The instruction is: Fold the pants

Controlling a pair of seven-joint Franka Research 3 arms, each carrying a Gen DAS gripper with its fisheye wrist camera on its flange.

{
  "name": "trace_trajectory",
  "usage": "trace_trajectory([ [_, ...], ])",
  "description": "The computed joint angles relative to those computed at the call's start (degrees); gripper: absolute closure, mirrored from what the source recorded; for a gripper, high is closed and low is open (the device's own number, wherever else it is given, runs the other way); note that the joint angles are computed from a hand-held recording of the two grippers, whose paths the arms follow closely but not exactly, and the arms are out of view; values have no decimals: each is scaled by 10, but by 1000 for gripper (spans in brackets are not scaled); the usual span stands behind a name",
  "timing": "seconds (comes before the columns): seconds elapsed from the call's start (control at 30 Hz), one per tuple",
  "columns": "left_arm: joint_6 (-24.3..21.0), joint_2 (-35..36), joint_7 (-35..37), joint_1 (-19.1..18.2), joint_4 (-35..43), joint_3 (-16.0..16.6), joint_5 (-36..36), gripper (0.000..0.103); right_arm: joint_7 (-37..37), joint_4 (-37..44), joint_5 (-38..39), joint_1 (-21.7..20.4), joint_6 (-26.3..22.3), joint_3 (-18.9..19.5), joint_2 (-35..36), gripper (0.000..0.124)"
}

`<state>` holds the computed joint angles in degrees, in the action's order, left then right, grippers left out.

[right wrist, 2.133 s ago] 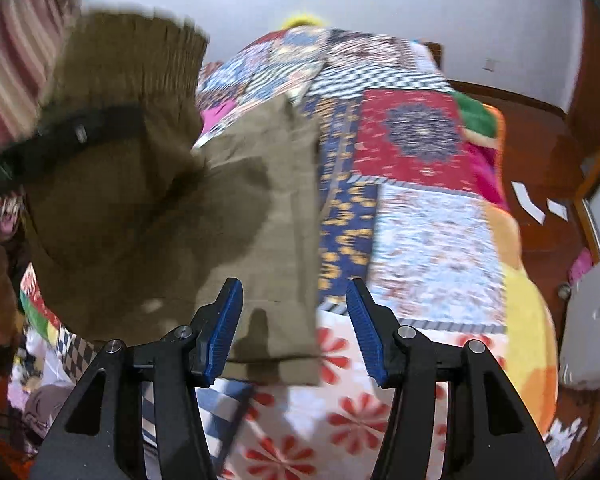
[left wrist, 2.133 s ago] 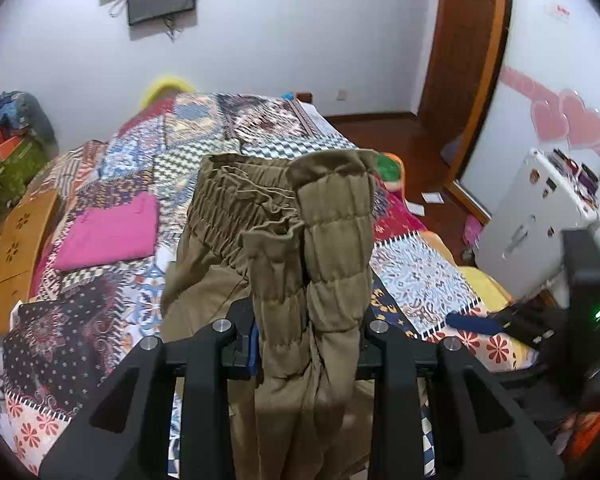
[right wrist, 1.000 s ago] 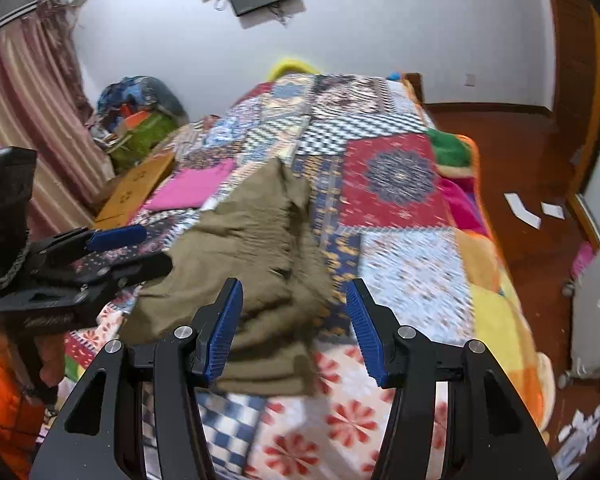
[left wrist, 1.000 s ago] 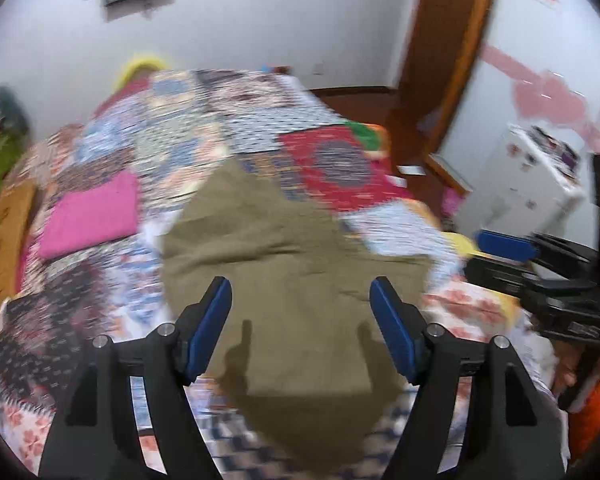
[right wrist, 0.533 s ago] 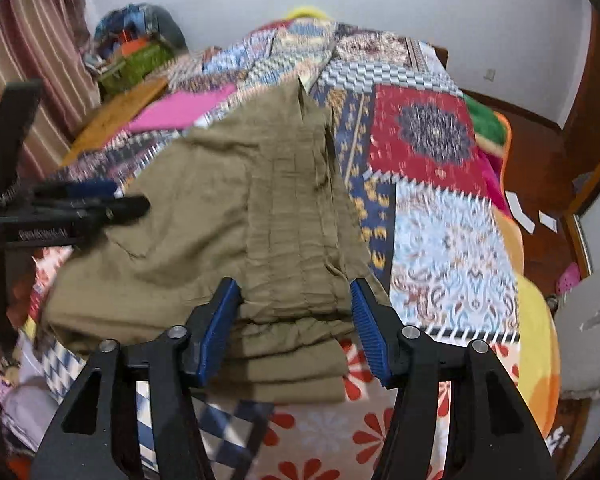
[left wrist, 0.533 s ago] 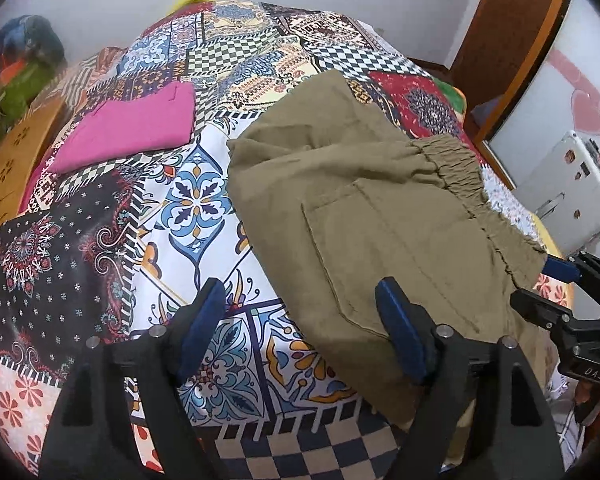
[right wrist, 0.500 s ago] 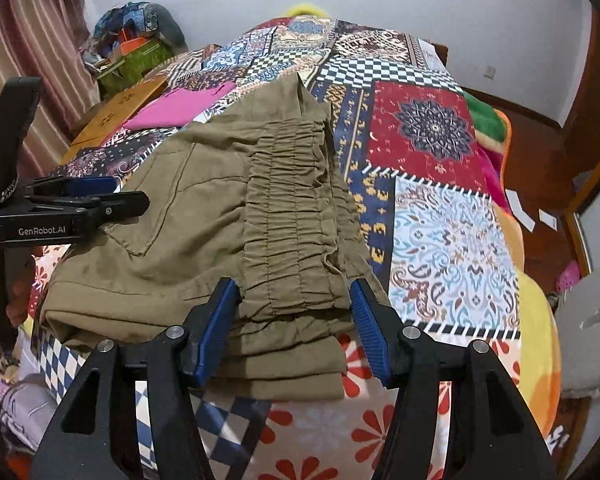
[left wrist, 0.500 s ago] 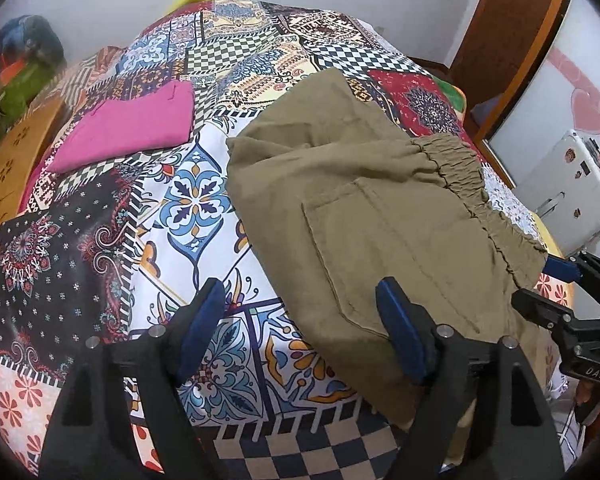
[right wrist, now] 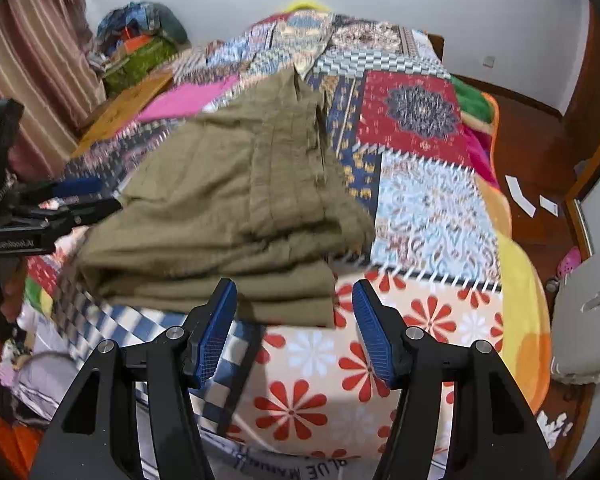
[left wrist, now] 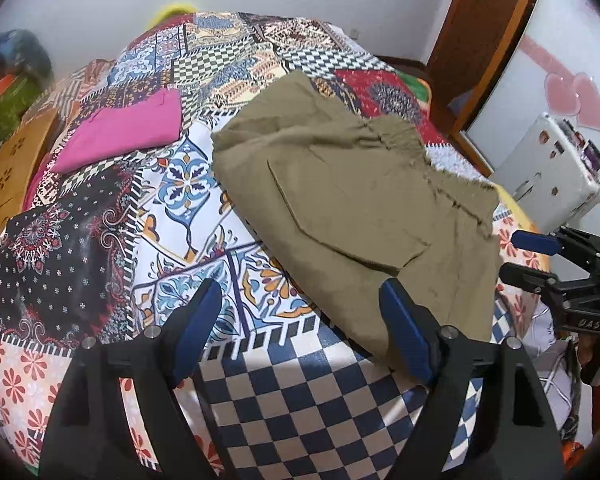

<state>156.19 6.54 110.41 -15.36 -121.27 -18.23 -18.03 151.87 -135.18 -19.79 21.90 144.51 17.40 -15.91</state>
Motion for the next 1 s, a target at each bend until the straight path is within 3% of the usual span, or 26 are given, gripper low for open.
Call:
trace_trajectory([
  [0.2, -20, 16, -5, -6, 15, -10, -17, 21, -33, -9, 12, -1, 3, -22, 19, 68],
  [0.37, -50, 50, 1, -12, 56, -30, -51, 21, -51, -5, -31, -26, -35, -34, 30, 68],
  [0.57, -36, 107, -65, -40, 114, -37, 11, 21, -41, 14, -74, -51, -74, -52, 53, 68],
  [0.73, -50, 110, -53, -7, 124, -62, -19, 21, -27, -1, -70, -55, -59, -62, 18, 65],
  [0.87, -26, 92, -64, 6, 111, -42, -19, 21, -8, -23, -52, -58, -37, -46, -25, 65],
  [1.0, -21, 113, -138, 10, 138, 2, 39, 21, 7, -27, -35, -63, -8, -27, -40, 65],
])
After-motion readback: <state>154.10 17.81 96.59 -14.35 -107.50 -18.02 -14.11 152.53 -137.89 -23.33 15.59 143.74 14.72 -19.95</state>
